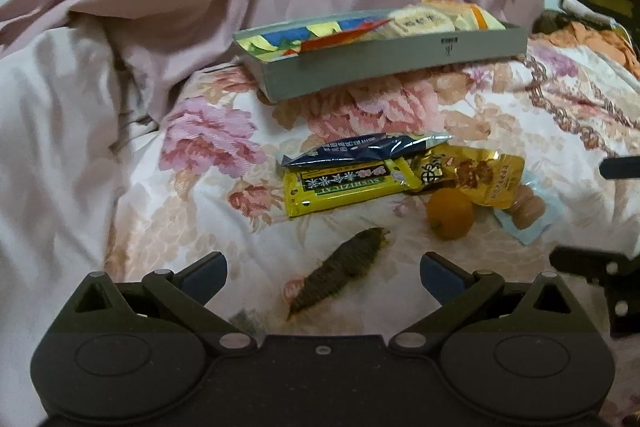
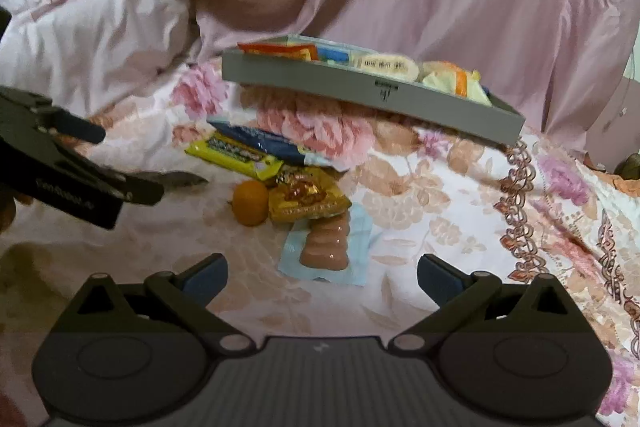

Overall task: Organize snacks
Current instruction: 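Move both grippers back toward the remaining snacks on the bedspread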

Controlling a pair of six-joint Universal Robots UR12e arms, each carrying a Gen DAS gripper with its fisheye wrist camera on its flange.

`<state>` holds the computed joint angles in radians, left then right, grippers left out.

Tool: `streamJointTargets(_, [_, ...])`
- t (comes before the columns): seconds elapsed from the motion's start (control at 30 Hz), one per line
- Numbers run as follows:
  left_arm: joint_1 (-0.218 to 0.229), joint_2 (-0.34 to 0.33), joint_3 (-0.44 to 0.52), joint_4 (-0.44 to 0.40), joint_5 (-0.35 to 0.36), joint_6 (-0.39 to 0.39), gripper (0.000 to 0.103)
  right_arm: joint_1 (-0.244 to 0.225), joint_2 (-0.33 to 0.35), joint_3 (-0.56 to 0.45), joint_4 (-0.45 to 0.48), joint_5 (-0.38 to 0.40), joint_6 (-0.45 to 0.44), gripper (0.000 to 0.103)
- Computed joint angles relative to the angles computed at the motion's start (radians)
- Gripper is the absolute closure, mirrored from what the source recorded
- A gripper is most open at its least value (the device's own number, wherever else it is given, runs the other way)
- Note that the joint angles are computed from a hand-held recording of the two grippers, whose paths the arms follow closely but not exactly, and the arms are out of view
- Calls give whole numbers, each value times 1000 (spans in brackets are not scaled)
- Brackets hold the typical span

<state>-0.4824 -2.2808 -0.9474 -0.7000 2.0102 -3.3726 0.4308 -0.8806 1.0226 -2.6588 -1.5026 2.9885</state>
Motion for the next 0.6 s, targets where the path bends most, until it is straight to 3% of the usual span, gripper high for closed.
streamJointTargets(0.1, [9, -6, -7, 57, -16, 58, 1, 0, 23, -35, 22, -9, 17, 0])
streamJointTargets(0.23, [26, -12, -11, 98, -91, 101, 1, -2, 54, -80, 53, -11, 19, 0])
streamJointTargets(0.4, [44, -23, 16, 37, -185, 150, 1, -3, 85, -132, 100, 2, -30, 0])
streamJointTargets(0.5, [55, -19, 17, 2, -226, 116, 1, -5, 99, -157, 128, 22, -57, 0])
streamJointTargets(0.6, [68, -7, 0, -9, -270, 36, 1, -10, 115, -187, 157, 51, -35, 1])
